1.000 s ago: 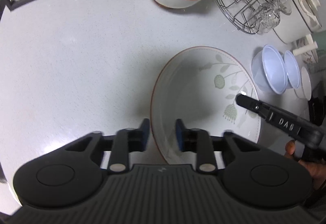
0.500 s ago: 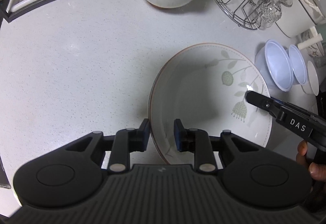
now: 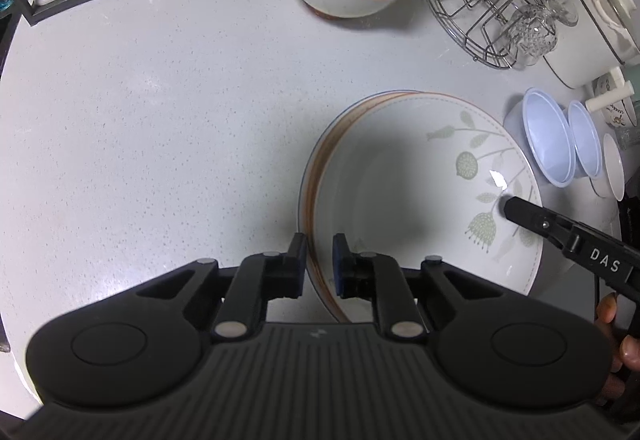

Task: Organize plates and bowls
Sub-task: 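Open both grippers and lift them away from the plate stack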

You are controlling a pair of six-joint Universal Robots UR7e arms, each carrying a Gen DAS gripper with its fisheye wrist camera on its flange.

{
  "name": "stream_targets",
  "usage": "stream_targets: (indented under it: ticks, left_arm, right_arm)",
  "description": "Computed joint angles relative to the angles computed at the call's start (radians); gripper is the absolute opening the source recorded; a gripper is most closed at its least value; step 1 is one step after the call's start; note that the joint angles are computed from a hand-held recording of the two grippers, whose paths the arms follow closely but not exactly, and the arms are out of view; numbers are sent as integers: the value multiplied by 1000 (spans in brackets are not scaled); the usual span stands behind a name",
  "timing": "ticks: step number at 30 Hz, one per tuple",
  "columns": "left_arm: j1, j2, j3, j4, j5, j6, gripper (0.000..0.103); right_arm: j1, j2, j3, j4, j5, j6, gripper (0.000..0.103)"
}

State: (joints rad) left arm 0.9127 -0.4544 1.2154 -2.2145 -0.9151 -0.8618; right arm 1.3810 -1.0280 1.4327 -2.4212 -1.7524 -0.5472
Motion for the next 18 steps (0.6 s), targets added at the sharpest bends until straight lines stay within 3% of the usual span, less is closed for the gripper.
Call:
stream_targets:
  ticks: [3,5,12,18]
  left_arm:
    - [2,1,-14,15,-11,-77,16]
    - [-3,-1,-5,-12,9,-71,16]
    - [-29,-16,45,-54,55,-90,16]
    - [-82,-26,78,-101,139,-81,16]
  right_arm:
    - [20,1,10,-37,-57,-7,21]
    - [34,3,30,-106,-91,-69,20]
    - [34,-3,30,-82,-46,-87,20]
    - [40,-53,60,-96,19,-142,20]
